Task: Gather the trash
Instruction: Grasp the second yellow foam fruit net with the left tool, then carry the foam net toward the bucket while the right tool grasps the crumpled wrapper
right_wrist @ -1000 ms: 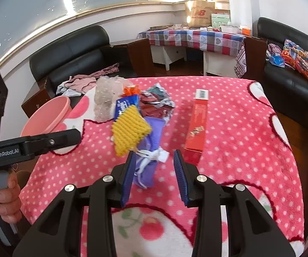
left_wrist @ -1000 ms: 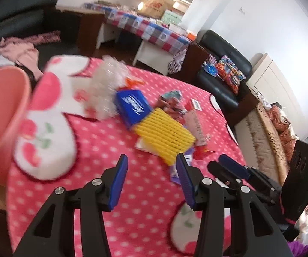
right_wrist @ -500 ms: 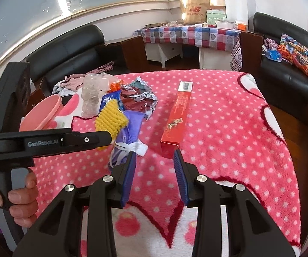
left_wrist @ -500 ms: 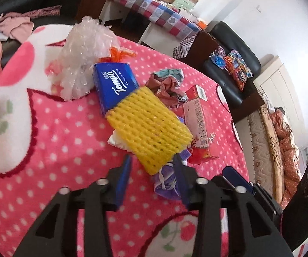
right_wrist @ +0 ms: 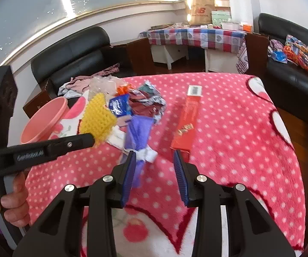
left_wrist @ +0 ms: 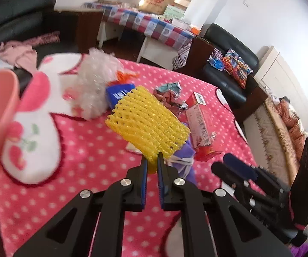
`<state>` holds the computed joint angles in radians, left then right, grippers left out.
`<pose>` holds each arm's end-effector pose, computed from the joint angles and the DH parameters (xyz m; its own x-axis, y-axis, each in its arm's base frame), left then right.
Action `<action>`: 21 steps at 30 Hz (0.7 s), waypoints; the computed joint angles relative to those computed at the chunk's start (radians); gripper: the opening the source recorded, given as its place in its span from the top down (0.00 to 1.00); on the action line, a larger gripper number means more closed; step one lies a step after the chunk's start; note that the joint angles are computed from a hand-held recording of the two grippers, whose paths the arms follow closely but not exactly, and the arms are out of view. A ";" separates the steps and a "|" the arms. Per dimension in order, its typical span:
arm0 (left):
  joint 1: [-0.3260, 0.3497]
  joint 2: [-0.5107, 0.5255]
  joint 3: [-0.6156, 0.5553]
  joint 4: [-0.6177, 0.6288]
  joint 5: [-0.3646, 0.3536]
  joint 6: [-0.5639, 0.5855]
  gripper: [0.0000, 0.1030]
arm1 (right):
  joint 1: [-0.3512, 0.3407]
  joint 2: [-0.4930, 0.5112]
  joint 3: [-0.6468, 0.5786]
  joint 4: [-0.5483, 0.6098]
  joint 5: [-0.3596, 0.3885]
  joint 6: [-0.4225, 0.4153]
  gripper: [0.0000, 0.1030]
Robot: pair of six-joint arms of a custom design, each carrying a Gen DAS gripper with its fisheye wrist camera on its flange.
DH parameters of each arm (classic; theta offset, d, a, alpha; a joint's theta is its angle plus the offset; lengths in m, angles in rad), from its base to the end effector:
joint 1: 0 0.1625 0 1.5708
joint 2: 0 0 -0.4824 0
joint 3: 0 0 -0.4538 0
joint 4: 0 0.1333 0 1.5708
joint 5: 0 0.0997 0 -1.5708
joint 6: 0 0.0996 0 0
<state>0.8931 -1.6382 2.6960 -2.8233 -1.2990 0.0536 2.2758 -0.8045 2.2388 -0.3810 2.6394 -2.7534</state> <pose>-0.0676 -0.3392 0.1736 -0.7489 0.6037 -0.2734 0.6562 0.7330 -0.1791 0.2511 -0.2241 -0.0305 -0.8126 0.2675 0.5178 -0.2762 0.6057 -0.7462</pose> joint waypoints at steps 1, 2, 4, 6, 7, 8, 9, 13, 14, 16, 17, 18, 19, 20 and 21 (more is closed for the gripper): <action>-0.004 -0.020 0.005 0.004 0.011 0.008 0.93 | -0.001 -0.001 -0.003 -0.003 -0.002 -0.007 0.64; -0.009 -0.043 0.011 0.008 0.024 0.016 0.93 | -0.003 -0.004 -0.006 -0.009 -0.006 -0.020 0.64; -0.010 -0.074 0.018 0.014 0.041 0.032 0.93 | -0.010 -0.011 -0.010 -0.029 -0.013 -0.054 0.64; -0.012 -0.104 0.024 0.020 0.059 0.046 0.93 | -0.019 -0.022 -0.016 -0.057 -0.019 -0.107 0.64; -0.009 -0.116 0.024 0.027 0.062 0.050 0.93 | -0.023 -0.025 -0.020 -0.067 -0.019 -0.130 0.64; -0.004 -0.128 0.022 0.037 0.061 0.052 0.93 | -0.027 -0.028 -0.026 -0.075 -0.021 -0.154 0.64; 0.005 -0.138 0.018 0.048 0.059 0.054 0.93 | -0.033 -0.032 -0.032 -0.081 -0.023 -0.180 0.64; 0.028 -0.160 0.008 0.064 0.052 0.061 0.93 | -0.066 -0.041 -0.066 -0.108 -0.037 -0.294 0.64; 0.030 -0.162 0.007 0.065 0.051 0.061 0.93 | -0.075 -0.040 -0.076 -0.111 -0.042 -0.322 0.64; 0.040 -0.166 0.003 0.067 0.047 0.068 0.93 | -0.091 -0.032 -0.098 -0.117 -0.044 -0.378 0.64; 0.043 -0.166 0.002 0.064 0.047 0.070 0.93 | -0.101 -0.028 -0.109 -0.113 -0.045 -0.398 0.64; 0.045 -0.166 0.001 0.064 0.047 0.071 0.93 | -0.108 -0.023 -0.118 -0.107 -0.043 -0.409 0.64; 0.050 -0.165 -0.001 0.064 0.045 0.073 0.93 | -0.118 -0.015 -0.130 -0.102 -0.040 -0.422 0.64; 0.054 -0.165 -0.003 0.065 0.044 0.075 0.93 | -0.129 -0.008 -0.141 -0.094 -0.039 -0.430 0.64; 0.060 -0.166 -0.006 0.066 0.042 0.078 0.93 | -0.137 -0.003 -0.146 -0.088 -0.040 -0.432 0.64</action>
<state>0.9526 -1.8039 2.6899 -2.7571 -1.2571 0.1314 2.1384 -0.8074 2.0925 -0.4693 2.5994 -3.1850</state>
